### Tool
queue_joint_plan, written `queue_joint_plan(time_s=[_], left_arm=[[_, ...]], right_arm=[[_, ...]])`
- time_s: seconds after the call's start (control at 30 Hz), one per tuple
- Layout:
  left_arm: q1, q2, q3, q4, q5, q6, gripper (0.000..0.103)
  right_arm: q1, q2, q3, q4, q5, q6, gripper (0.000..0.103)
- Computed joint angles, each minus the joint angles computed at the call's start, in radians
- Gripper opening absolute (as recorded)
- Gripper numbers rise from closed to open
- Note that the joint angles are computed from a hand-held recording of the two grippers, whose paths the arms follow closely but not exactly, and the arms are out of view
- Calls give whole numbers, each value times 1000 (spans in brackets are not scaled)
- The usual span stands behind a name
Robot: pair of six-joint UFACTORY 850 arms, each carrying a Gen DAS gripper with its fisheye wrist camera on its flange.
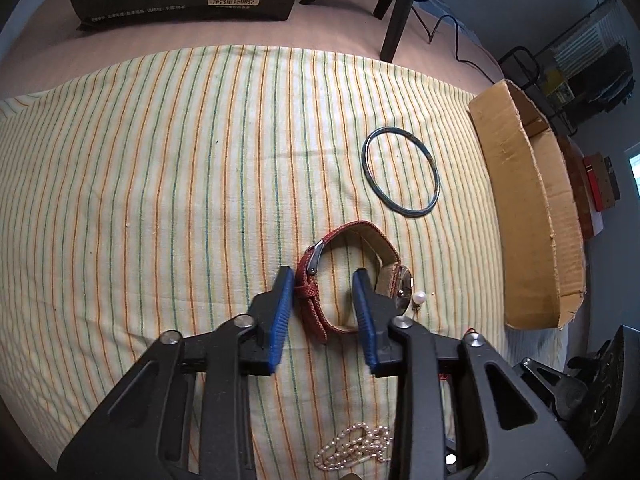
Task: Organize jewelry
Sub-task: 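Grasp the watch strap with the left gripper while the right gripper grasps the jade pendant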
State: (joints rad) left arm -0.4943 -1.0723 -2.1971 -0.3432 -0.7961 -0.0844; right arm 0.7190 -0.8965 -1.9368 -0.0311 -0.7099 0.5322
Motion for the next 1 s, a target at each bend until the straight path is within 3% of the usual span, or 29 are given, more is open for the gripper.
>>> queue_joint_plan(time_s=[0.13, 0.23, 0.4, 0.47, 1.0], left_arm=[[-3, -18, -26, 26, -7, -18, 13], [6, -14, -14, -4, -2, 0, 11], [8, 8, 16, -3, 18, 4, 10], [9, 26, 39, -4, 33, 7, 10], [15, 168, 184, -57, 159, 69, 10]], right_arm=[[19, -34, -54, -77, -52, 18, 31], [23, -45, -74, -93, -64, 24, 17], [22, -32, -54, -82, -36, 36, 17], [17, -13, -29, -91, -20, 40, 11], [-10, 147, 149, -220, 131, 188, 11]])
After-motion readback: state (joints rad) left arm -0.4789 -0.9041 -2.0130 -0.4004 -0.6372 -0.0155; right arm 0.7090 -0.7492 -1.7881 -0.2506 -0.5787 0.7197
